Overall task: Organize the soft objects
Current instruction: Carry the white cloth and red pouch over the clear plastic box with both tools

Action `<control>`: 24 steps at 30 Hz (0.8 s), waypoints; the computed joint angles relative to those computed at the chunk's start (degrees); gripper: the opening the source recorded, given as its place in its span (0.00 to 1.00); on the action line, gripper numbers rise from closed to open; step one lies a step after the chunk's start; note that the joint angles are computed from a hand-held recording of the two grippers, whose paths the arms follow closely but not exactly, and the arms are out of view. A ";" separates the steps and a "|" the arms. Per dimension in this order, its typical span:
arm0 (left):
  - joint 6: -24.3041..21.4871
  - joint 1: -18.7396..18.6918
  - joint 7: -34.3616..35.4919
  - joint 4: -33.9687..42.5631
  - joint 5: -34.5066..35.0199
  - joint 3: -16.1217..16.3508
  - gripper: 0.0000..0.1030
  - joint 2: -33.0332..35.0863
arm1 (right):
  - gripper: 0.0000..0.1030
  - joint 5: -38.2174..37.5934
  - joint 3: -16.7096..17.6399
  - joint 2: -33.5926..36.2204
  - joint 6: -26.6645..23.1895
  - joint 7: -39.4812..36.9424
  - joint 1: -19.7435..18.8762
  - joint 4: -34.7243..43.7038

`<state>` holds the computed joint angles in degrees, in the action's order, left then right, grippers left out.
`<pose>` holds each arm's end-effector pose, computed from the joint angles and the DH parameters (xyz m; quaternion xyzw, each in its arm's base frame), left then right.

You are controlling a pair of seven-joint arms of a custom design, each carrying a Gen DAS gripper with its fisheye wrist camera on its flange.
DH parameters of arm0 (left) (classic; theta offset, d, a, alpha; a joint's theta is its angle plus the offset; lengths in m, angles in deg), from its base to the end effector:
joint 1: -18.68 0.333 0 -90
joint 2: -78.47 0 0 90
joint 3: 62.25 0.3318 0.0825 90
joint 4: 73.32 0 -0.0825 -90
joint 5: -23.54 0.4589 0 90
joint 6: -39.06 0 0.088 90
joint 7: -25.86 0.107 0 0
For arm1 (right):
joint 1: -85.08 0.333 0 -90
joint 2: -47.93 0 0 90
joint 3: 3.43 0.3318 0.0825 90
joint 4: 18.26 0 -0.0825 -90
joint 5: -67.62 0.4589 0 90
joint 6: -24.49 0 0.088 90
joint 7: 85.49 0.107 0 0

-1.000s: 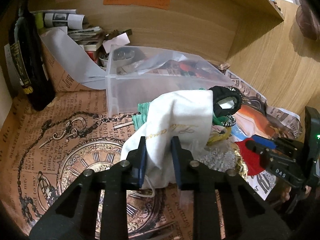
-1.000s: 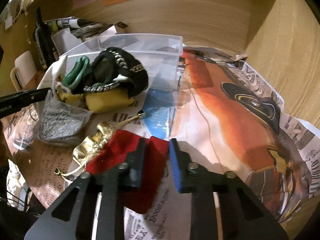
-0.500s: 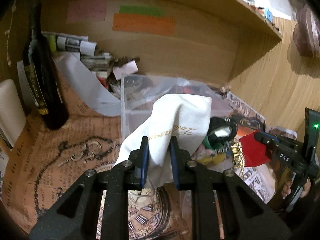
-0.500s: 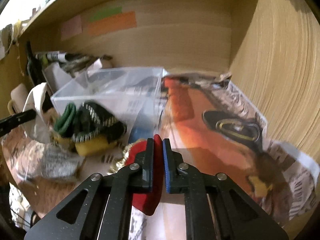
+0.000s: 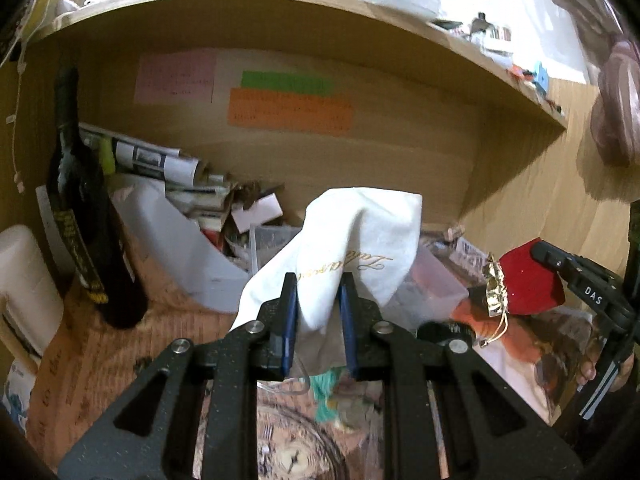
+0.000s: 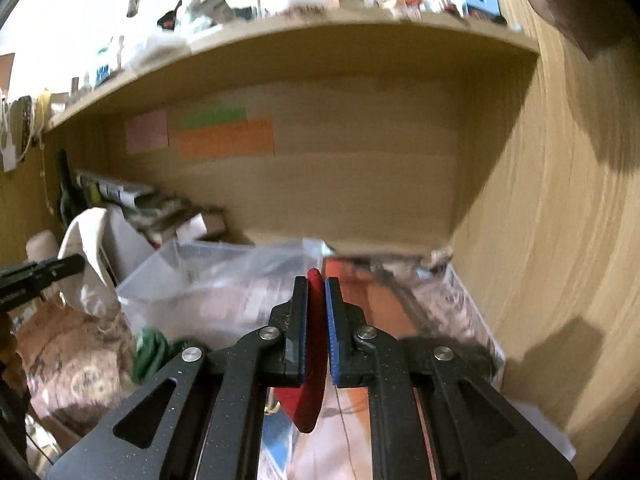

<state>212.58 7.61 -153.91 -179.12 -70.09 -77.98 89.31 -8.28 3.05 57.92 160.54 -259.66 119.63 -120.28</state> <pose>0.6551 -0.2359 0.4557 -0.4517 0.7137 -0.4944 0.2056 0.5545 0.4627 0.4963 -0.5604 0.6368 -0.3944 0.3535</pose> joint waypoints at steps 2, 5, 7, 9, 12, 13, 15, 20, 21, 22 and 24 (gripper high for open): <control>0.49 -0.05 -1.33 1.67 1.51 0.03 0.19 1.11 | 0.07 -1.64 -0.32 0.71 0.44 0.15 -0.03 1.55; 2.43 -0.11 -3.60 5.03 4.78 -0.38 0.19 3.63 | 0.07 -3.51 -0.89 2.24 1.32 0.04 0.10 4.29; 3.32 -0.13 -8.64 7.19 10.37 -0.67 0.19 5.58 | 0.07 -2.26 -1.14 3.17 2.43 -0.93 0.07 5.81; 3.92 -0.17 -12.75 8.56 15.18 -0.90 0.19 7.01 | 0.07 -2.63 -1.80 4.74 3.51 -1.49 0.30 8.01; 4.28 -2.02 -21.62 10.96 25.18 0.92 0.19 9.68 | 0.07 -1.80 -2.95 7.78 5.11 -3.48 0.77 11.78; 3.86 -3.24 -25.43 11.64 29.09 2.38 0.19 10.51 | 0.07 -1.09 -3.37 8.92 5.76 -4.44 0.91 13.07; 1.90 -6.67 -34.40 13.37 37.82 6.76 0.19 12.44 | 0.07 1.69 -4.08 11.87 7.30 -7.73 0.97 16.33; -8.76 -12.22 -51.72 19.84 54.98 15.20 0.19 17.87 | 0.07 13.64 -3.97 18.64 10.74 -20.96 -0.33 23.48; -10.80 -12.63 -54.16 21.42 57.51 16.02 0.19 19.09 | 0.07 16.49 -3.54 20.33 10.38 -24.68 -0.70 25.33; -12.59 -12.90 -56.19 22.95 59.81 16.60 0.19 20.30 | 0.07 19.06 -3.13 21.73 9.93 -27.95 -0.97 26.86; -15.73 -13.18 -59.75 26.05 63.89 17.38 0.19 22.73 | 0.07 24.64 -1.98 24.64 9.03 -34.42 -1.89 30.04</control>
